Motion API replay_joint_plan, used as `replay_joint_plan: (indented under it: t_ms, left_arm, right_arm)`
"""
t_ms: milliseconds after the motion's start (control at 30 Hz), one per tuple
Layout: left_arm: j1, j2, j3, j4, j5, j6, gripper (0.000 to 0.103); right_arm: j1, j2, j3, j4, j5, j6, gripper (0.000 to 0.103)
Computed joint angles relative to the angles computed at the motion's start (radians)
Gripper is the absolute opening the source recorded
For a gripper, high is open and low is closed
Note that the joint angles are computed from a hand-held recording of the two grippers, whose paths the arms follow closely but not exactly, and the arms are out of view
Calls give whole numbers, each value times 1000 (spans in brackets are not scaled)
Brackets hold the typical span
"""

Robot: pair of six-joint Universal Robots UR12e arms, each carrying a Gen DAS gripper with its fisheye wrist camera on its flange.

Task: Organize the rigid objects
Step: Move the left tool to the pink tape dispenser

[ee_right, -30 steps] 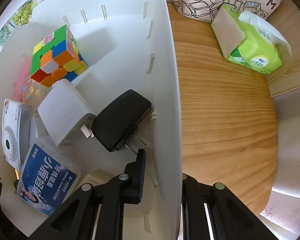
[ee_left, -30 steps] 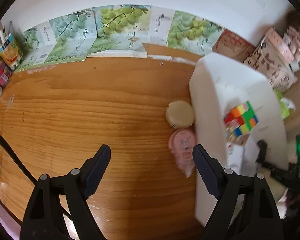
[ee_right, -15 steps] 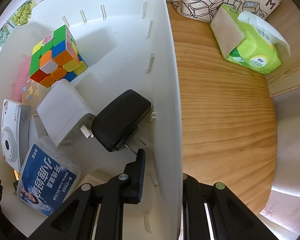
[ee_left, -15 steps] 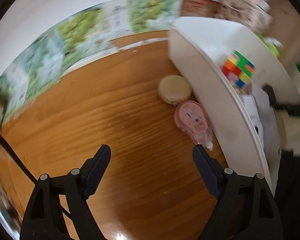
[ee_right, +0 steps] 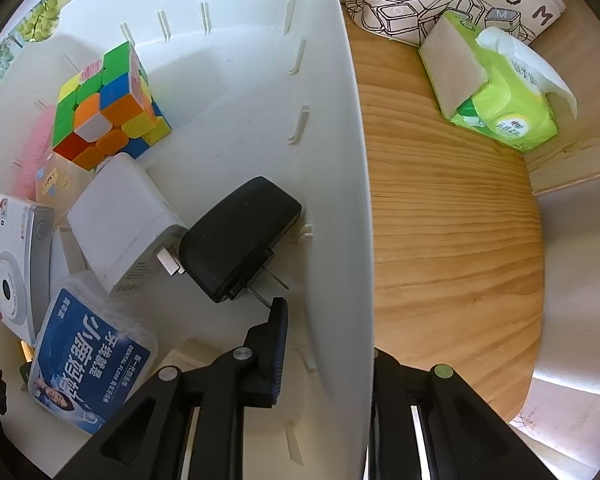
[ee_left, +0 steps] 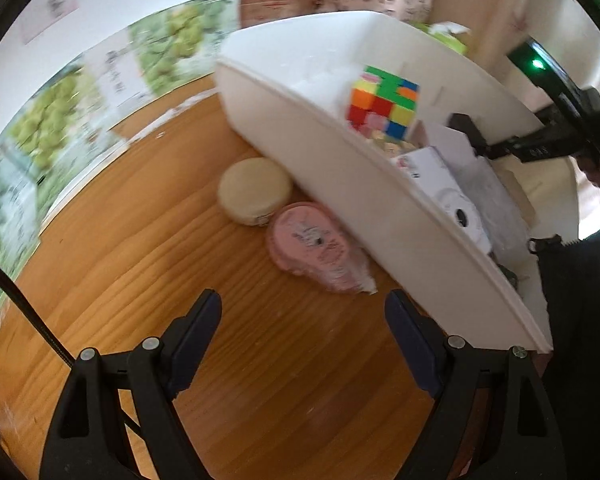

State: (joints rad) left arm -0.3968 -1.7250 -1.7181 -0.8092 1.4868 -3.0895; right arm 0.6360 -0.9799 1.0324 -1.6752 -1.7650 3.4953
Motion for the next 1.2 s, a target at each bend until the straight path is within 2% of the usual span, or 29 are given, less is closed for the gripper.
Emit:
replay_joint_plan:
  t_ms: [267, 467, 700, 900, 1000, 1200]
  left_arm:
    - [-4, -25, 18, -7, -39, 114, 85]
    - [-27, -43, 25, 16, 9, 246, 85]
    - [-35, -55, 28, 24, 27, 302, 85]
    - [-36, -67, 29, 49, 51, 318, 85]
    - [-44, -73, 28, 69, 75, 361, 84]
    - [-39, -76, 29, 76, 65, 393, 82]
  right_arm:
    - [0, 5, -13, 13, -3, 17, 20]
    - [0, 8, -16, 19, -5, 25, 21]
    - [0, 7, -16, 20, -6, 30, 21]
    - [0, 7, -15, 20, -7, 31, 21]
    - [0, 7, -15, 19, -6, 32, 21]
    - [1, 7, -14, 19, -6, 33, 21]
